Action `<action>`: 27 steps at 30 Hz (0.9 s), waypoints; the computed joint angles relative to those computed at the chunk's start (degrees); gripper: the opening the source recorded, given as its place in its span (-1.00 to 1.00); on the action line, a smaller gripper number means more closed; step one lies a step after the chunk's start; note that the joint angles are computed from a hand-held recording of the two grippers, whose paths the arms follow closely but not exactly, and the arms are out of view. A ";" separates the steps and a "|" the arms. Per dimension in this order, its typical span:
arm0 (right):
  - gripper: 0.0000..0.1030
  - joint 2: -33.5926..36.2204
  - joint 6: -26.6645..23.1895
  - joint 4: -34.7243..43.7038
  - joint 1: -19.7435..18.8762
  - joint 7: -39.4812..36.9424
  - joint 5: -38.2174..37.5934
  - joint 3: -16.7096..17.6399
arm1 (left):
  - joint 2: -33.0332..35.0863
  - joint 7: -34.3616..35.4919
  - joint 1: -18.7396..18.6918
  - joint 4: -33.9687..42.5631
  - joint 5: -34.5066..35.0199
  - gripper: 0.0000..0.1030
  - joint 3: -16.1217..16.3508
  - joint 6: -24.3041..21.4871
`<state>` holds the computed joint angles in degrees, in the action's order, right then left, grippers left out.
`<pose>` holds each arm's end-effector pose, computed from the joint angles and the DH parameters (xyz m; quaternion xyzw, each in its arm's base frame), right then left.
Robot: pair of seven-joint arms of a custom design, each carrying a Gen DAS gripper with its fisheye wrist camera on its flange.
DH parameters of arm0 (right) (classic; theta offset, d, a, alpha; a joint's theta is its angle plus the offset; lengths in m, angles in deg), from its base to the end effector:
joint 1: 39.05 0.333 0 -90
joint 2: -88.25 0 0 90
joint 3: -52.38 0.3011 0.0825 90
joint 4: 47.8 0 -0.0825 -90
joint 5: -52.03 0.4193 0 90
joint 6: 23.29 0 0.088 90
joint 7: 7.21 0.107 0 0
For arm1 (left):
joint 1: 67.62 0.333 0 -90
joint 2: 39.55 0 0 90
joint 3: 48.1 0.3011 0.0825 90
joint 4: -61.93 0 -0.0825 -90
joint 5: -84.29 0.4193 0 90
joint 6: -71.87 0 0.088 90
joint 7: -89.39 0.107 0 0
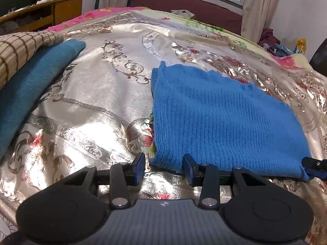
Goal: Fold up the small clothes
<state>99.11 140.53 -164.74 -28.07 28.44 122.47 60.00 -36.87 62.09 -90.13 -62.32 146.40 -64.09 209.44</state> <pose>0.6154 0.1505 0.3576 -0.6922 0.5900 -0.0682 0.4100 0.4658 -0.3617 0.3591 -0.8176 0.4277 -0.2738 0.2715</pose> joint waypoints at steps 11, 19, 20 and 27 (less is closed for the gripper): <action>-0.22 0.81 0.59 0.01 -0.93 0.57 -0.90 0.68 | -0.13 0.36 -0.24 -0.09 -0.33 -0.13 0.11 -0.14; -0.22 0.84 -0.04 0.00 -0.22 3.44 -3.36 -0.43 | -0.11 1.60 0.15 -0.29 -1.42 -0.10 -0.16 1.54; -0.22 0.50 0.51 -0.28 0.13 4.74 -4.90 -0.49 | -0.29 1.42 0.12 -0.43 -1.22 -0.09 -0.13 1.70; -0.10 -1.94 2.44 -0.34 2.01 6.13 -10.90 0.41 | -2.00 -2.71 0.90 -2.42 0.28 -0.08 -0.14 4.80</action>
